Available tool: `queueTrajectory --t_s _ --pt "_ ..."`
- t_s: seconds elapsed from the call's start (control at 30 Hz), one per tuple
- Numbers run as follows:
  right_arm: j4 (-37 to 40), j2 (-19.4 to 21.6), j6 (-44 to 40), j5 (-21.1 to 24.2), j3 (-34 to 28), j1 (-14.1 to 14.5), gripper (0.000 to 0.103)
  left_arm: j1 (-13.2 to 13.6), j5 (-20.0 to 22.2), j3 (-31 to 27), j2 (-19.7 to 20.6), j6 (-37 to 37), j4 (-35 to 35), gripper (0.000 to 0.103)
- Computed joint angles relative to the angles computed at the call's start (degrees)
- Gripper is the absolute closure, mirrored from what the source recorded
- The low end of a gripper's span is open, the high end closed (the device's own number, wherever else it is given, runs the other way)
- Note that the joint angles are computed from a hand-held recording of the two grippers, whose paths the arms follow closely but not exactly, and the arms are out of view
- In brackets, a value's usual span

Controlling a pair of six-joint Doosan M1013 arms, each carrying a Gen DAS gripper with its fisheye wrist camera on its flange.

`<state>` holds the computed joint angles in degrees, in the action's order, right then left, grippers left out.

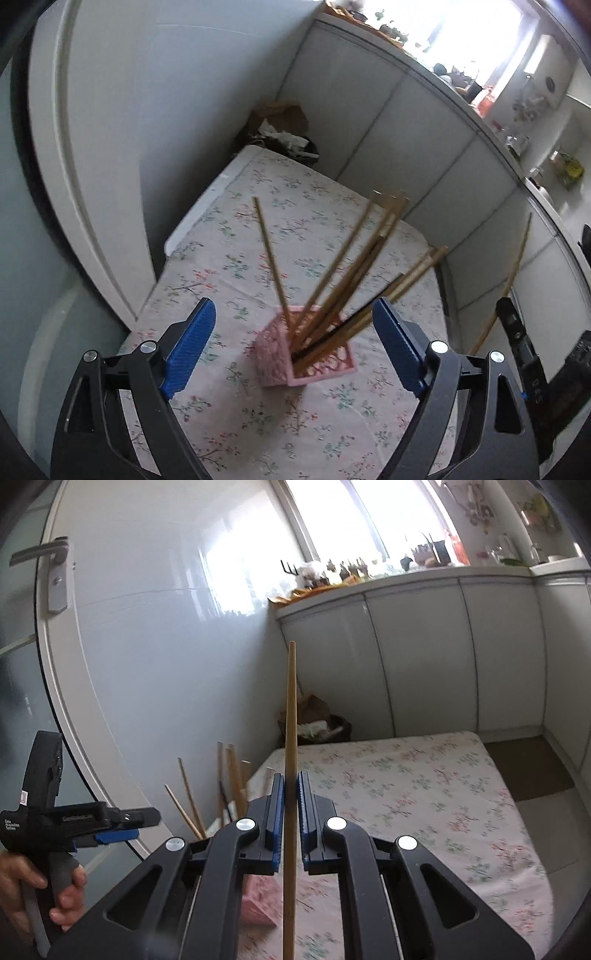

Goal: Organize utensils
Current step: 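Lift both wooden chopsticks upright and drop them into the pink holder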

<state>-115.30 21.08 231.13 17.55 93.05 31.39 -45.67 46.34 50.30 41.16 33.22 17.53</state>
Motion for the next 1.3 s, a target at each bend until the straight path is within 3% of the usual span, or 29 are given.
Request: queueTrajectory --t_s 0.07,0.17,0.27,0.37,0.77,1.3 --pt "-5.61 1.16 7.91 2.58 -0.78 0.86 0.095 0.49 0.03 -0.63 0.31 1.82 -2.07 0.020" --pt "-7.35 2.94 13.06 6.31 -2.34 1.73 0.095 0.92 -1.20 0.24 -0.06 1.49 -3.61 0.020" --pt "-5.34 5.13 11.40 11.26 -4.50 3.15 0.095 1.33 -1.09 0.37 -0.07 1.61 -5.01 0.020" --pt "-3.33 6.79 7.55 13.34 -6.73 3.99 0.095 1.83 -1.97 1.22 -0.51 1.22 -6.03 0.020" --pt "3.41 9.87 2.12 14.95 -9.00 4.36 0.095 1.86 -0.53 0.32 0.06 3.19 -6.59 0.020" --pt "0.47 8.51 1.07 15.90 -5.97 5.68 0.095 1.23 0.67 -1.28 1.13 4.60 -6.37 0.020"
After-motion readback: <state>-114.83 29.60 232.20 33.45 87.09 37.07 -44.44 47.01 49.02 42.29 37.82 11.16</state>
